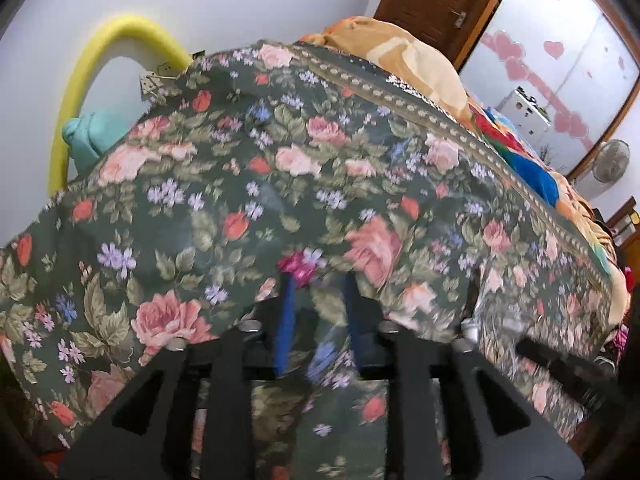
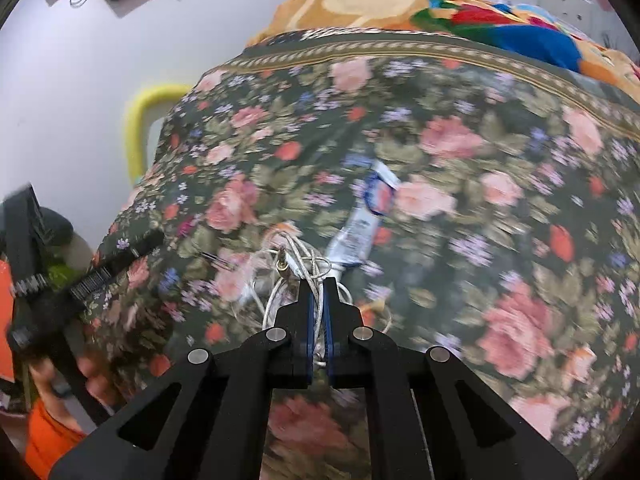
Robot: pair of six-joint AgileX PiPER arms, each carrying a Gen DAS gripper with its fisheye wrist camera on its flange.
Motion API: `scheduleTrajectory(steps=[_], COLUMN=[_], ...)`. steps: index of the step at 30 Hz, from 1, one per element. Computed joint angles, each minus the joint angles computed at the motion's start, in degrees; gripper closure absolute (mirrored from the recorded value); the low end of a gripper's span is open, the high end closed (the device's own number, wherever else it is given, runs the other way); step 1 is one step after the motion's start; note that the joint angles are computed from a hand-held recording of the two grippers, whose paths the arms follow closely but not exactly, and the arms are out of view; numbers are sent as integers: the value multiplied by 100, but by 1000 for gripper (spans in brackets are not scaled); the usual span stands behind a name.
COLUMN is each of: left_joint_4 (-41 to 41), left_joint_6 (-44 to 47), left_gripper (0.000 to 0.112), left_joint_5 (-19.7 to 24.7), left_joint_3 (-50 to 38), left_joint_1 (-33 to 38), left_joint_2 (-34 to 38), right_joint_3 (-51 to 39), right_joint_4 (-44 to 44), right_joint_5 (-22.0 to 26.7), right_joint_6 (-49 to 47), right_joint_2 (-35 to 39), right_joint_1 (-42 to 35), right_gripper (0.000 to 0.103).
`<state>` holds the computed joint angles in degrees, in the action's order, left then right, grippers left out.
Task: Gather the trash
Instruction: 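Lift the pink clip and earphones off the bedspread with both tools, then carry the clip and earphones with both tools down to the white bowl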
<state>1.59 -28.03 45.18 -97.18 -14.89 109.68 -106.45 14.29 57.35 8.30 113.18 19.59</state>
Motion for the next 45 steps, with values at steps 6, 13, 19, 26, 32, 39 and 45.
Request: scheduleTrajectory(steps=[6, 13, 19, 26, 32, 39, 45], left_joint_4=[1610, 1426, 1684, 1408, 1522, 1833, 2251], left_joint_6=[-664, -1240, -1159, -962, -1025, -1259, -1537], left_gripper=[68, 89, 90, 90, 90, 90, 90], left_joint_5=[1977, 1733, 1721, 1428, 1333, 1483, 1816], left_joint_3=[-2352, -2003, -1805, -1111, -172, 983, 2071], left_joint_1=[-543, -413, -756, -1184, -1590, -1848, -1954], left_joint_2=[1551, 1548, 1256, 317, -872, -2404, -3812], right_joint_3=[950, 1610, 1750, 1908, 1840, 1652, 1375], right_joint_4=[263, 770, 936, 707, 437, -335, -1203], right_joint_5=[-366, -583, -497, -403, -186, -35, 94], right_joint_6=[-245, -784, -1042, -875, -513, 306, 1226], right_joint_2=[-426, -992, -1396, -1863, -2390, -2823, -2827], right_joint_1=[-468, -993, -1274, -1313, -986, 95, 1477], right_gripper=[99, 99, 99, 99, 99, 99, 99])
